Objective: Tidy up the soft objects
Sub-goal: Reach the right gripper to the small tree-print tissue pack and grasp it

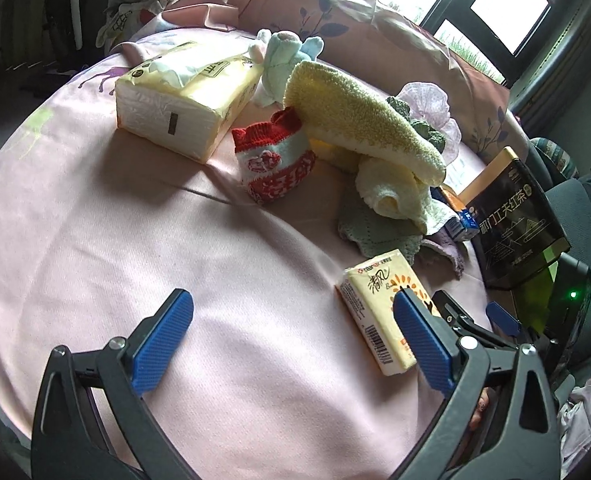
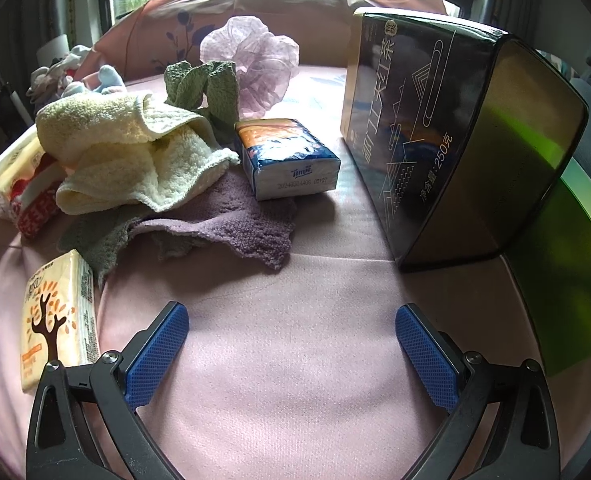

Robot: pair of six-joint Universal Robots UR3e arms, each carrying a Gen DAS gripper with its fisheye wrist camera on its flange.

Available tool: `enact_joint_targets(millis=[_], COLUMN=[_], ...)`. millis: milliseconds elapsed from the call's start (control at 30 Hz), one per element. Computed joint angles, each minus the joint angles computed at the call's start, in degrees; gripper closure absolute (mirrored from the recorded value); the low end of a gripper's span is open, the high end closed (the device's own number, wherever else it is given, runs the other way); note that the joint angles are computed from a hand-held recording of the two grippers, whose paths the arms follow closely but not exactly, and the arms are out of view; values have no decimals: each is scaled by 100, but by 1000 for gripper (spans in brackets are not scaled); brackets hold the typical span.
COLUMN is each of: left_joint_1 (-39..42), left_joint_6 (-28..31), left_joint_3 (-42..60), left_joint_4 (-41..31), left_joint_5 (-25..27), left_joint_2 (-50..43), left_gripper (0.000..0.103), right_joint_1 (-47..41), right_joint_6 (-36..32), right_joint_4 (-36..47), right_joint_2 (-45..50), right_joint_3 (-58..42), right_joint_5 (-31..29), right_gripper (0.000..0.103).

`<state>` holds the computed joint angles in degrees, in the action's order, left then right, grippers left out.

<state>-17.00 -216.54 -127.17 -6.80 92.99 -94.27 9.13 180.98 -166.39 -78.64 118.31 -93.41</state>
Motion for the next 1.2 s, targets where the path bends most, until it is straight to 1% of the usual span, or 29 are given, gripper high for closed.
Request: enact_joint_targets(millis=[33, 67, 100, 167, 200, 233, 333, 367, 433, 467, 500, 533, 567, 600, 633, 667, 700, 767, 833, 933, 967, 1033, 1067, 1133, 1167, 1200], left_joint_1=[-85, -147, -208, -267, -295, -275, -312, -346, -389, -417, -454, -483, -495, -491, -438, -395, -328, -211, -71, 66, 60, -43, -64, -71, -57, -74], left_joint_6=[-20, -13, 0, 87, 127, 182, 233, 241, 285, 284, 280, 291, 298, 326, 376, 390, 401, 321, 310, 313, 357, 365, 329, 175, 180, 221], left_joint_3=[57, 110, 186, 234, 274, 250, 252, 259, 262, 245, 223, 167, 104, 68, 2, -34, -55, -94, -115, -166, -139, 26, 70, 138, 157, 209], left_joint_4=[4, -20, -74, -203, -234, -203, -110, -69, -13, 65, 176, 346, 511, 635, 753, 848, 894, 979, 1055, 1337, 1364, 1296, 1336, 1383, 1401, 1367], left_joint_5=[148, 286, 416, 581, 636, 646, 720, 752, 770, 791, 822, 842, 837, 768, 615, 449, 239, -105, -581, -1284, -1448, -1511, -1545, -1638, -1696, -1700], left_joint_2=[-11, -13, -29, -1, -20, -14, -51, -73, -95, -101, -112, -110, -95, -93, -69, -71, -71, -87, -143, -277, -324, -478, -571, -721, -767, -803], left_gripper=[4, 5, 5, 5, 5, 5, 5, 7, 11, 14, 14, 15, 16, 16, 17, 20, 27, 28, 28, 28, 28, 36, 41, 46, 51, 52], right_joint_1=[-119, -310, -622, -1261, -1423, -1430, -1070, -1002, -925, -855, -796, -738, -690, -619, -563, -547, -576, -683, -743, -813, -818, -746, -699, -630, -621, -644], right_joint_6=[106, 176, 131, -243, -435, -558, -853, -963, -1194, -1235, -1293, -1338, -1340, -1259, -1179, -1111, -1079, -1190, -1310, -1482, -1545, -1607, -1617, -1661, -1673, -1680], right_joint_4=[351, 773, 1228, 2024, 2365, 2580, 2757, 2784, 3217, 3408, 3567, 3571, 3506, 3359, 3258, 3186, 3198, 3524, 3727, 4025, 4140, 4262, 4255, 4284, 4337, 4401], right_joint_2=[-139, -340, -636, -1220, -1474, -1660, -1894, -1846, -1532, -1325, -1155, -1014, -932, -840, -743, -662, -603, -482, -404, -325, -279, -187, -150, -43, 10, 75], right_joint_3=[-84, -160, -170, -147, -214, -337, -809, -987, -1552, -1805, -1988, -2047, -2049, -2040, -2040, -2014, -1989, -2006, -1987, -2003, -2021, -2074, -2081, -2105, -2124, -2152], right_joint_5=[218, 583, 1209, 2531, 2886, 2937, 2641, 2754, 3132, 3230, 3313, 3384, 3395, 3323, 3243, 3226, 3316, 3574, 3699, 3852, 3902, 3798, 3709, 3649, 3670, 3720], right_gripper=[0, 0, 0, 0, 0, 0, 0, 0, 0, 0, 1, 4, 14, 20, 26, 29, 30, 33, 34, 34, 34, 34, 34, 34, 38, 42])
